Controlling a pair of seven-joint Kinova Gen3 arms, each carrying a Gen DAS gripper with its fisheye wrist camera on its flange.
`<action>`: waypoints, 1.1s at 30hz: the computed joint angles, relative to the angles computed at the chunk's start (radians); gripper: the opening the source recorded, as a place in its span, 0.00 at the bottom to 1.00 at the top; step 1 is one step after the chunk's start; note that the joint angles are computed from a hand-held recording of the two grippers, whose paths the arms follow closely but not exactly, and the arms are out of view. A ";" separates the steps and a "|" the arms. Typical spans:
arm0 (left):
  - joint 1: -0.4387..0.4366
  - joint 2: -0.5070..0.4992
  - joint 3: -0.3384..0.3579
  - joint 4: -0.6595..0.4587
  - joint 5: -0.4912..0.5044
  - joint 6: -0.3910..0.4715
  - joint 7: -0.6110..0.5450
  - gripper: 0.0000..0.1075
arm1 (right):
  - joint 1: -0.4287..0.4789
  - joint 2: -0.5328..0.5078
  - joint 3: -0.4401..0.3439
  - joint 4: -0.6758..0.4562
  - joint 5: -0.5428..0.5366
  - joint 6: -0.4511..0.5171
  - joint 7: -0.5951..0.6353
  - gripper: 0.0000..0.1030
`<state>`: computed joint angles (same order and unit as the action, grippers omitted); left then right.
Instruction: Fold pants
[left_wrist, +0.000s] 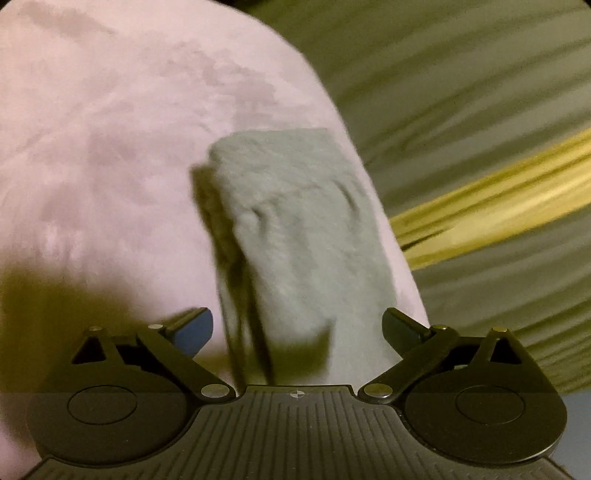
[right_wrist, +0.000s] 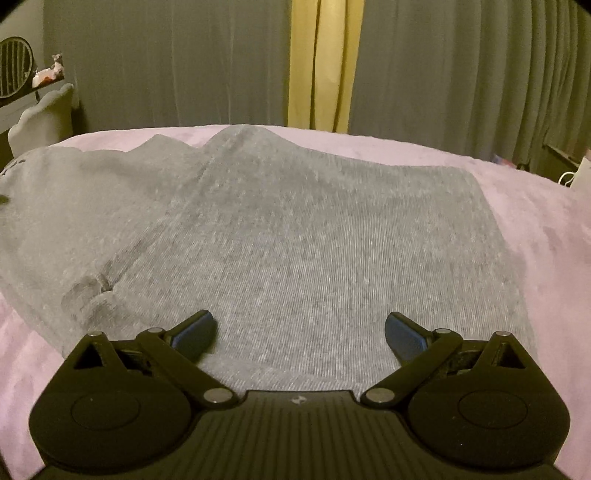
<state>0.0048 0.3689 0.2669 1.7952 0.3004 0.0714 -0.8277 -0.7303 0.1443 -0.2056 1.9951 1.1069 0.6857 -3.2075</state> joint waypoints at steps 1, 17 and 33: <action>-0.045 0.010 0.042 0.002 0.007 -0.005 -0.014 0.94 | 0.004 -0.002 0.001 -0.001 -0.008 -0.006 0.007 0.96; -0.351 0.274 0.411 -0.091 -0.202 -0.114 -0.078 0.45 | 0.002 0.013 0.005 0.019 0.094 -0.022 -0.085 0.96; -0.159 0.125 0.184 -0.159 -0.052 -0.006 -0.149 0.20 | 0.067 -0.051 0.017 0.032 -0.008 -0.143 -0.056 0.96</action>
<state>-0.1541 0.4939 0.4508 1.6367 0.2486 0.0652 -0.9763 -0.6635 0.0931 -0.1888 2.0267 1.0988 0.5431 -3.2638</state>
